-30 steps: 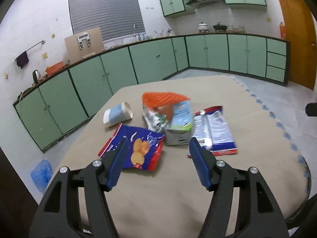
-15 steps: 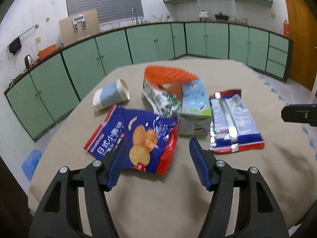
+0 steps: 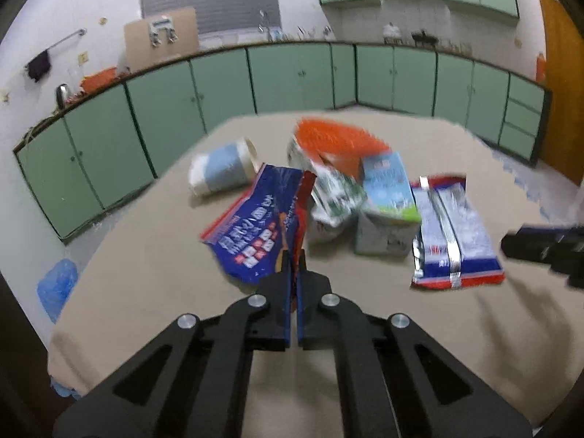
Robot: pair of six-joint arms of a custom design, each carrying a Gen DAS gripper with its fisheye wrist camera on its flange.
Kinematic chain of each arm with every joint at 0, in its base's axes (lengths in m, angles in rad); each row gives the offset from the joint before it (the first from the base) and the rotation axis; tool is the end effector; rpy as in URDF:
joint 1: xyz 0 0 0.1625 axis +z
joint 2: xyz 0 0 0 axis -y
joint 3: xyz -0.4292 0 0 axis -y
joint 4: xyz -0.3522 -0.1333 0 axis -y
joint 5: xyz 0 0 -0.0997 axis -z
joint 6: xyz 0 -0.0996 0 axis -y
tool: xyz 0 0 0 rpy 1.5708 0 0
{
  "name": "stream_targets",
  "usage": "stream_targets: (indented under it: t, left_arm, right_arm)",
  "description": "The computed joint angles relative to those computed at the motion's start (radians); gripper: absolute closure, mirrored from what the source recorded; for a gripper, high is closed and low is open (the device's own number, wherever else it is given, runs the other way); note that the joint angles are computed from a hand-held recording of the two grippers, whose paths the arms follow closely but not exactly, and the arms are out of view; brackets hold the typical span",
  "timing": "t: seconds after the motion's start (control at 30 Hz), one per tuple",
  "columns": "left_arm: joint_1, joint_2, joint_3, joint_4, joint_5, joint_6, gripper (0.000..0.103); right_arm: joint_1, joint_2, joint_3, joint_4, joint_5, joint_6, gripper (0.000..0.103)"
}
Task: Collect trash
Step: 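Grasp the blue snack bag with the left tool while the right tool grasps the white snack bag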
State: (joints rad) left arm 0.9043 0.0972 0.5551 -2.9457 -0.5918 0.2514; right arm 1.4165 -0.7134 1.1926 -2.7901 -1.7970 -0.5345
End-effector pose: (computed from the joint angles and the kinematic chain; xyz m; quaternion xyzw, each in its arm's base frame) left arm -0.3363 -0.7769 -0.0687 0.2167 0.8138 -0.3959 0.3661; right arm -0.0096 -0.7840 0.2765 0.1350 -0.9174 0.3027 0.2204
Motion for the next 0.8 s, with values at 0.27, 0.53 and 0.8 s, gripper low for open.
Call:
stream_targets:
  t: [0.27, 0.53, 0.8]
  left_arm:
    - [-0.018, -0.047, 0.084, -0.132, -0.007, 0.017, 0.103]
    - [-0.019, -0.055, 0.09, -0.158, -0.01, 0.022, 0.103]
    - [-0.025, -0.07, 0.12, -0.178, -0.006, 0.012, 0.103]
  right_arm:
    - [0.002, 0.04, -0.038, 0.001, -0.043, 0.016, 0.06]
    - [0.011, 0.09, -0.066, -0.044, -0.101, -0.039, 0.056]
    - [0.013, 0.085, -0.05, -0.078, -0.105, -0.106, 0.102]
